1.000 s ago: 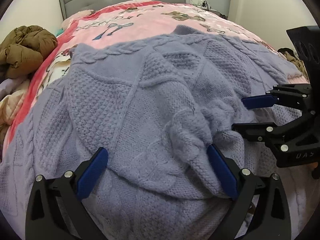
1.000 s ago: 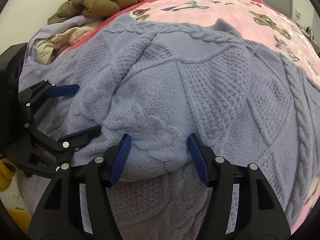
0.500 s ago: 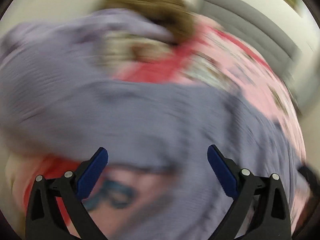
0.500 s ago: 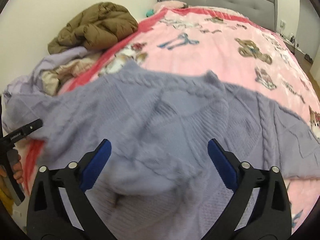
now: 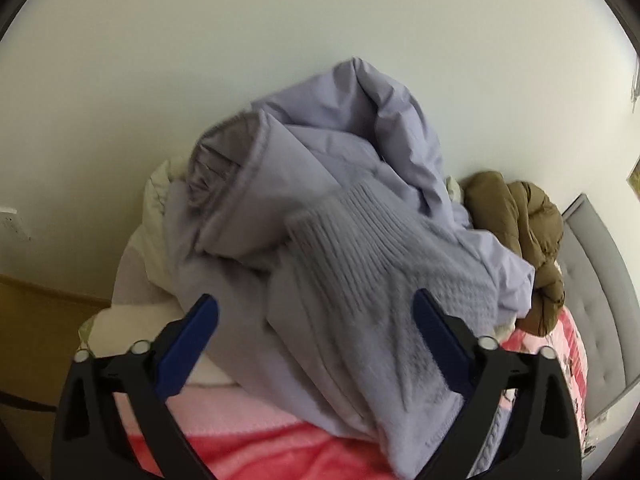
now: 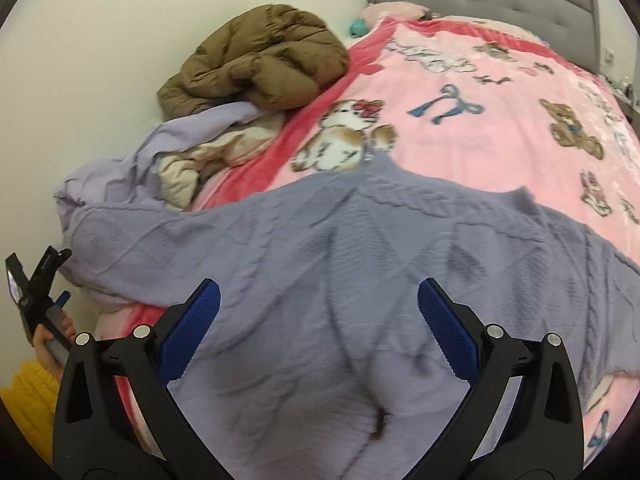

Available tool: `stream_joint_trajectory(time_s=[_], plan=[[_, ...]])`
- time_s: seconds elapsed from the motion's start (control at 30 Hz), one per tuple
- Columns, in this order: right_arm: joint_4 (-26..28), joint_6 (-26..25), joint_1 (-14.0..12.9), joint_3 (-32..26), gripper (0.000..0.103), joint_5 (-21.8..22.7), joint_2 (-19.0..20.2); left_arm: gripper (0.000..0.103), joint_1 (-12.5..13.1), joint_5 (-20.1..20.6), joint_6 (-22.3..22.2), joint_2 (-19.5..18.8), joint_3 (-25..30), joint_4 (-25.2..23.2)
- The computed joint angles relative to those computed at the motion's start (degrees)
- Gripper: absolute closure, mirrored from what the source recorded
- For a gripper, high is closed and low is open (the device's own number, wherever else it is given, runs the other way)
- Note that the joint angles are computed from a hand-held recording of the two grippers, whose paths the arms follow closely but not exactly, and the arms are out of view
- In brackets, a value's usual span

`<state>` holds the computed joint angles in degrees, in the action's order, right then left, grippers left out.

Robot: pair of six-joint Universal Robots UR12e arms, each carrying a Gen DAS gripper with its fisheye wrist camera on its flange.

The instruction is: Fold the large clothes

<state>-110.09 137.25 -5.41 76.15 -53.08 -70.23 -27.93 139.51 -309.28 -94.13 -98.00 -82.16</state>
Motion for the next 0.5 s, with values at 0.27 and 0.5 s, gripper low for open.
stream_joint_trajectory(time_s=[0.27,0.5], plan=[[2.93,-3.01,1.31,-0.08,0.008,-1.62,-0.23,0.038,1.55,-0.49,8.81,0.9,-1.88,4.78],[5.07,-1.76,1.38,-0.95,0.008,-1.53,0.27,0.07,2.02,-0.09,7.08,0.53,-1.06,3.39]])
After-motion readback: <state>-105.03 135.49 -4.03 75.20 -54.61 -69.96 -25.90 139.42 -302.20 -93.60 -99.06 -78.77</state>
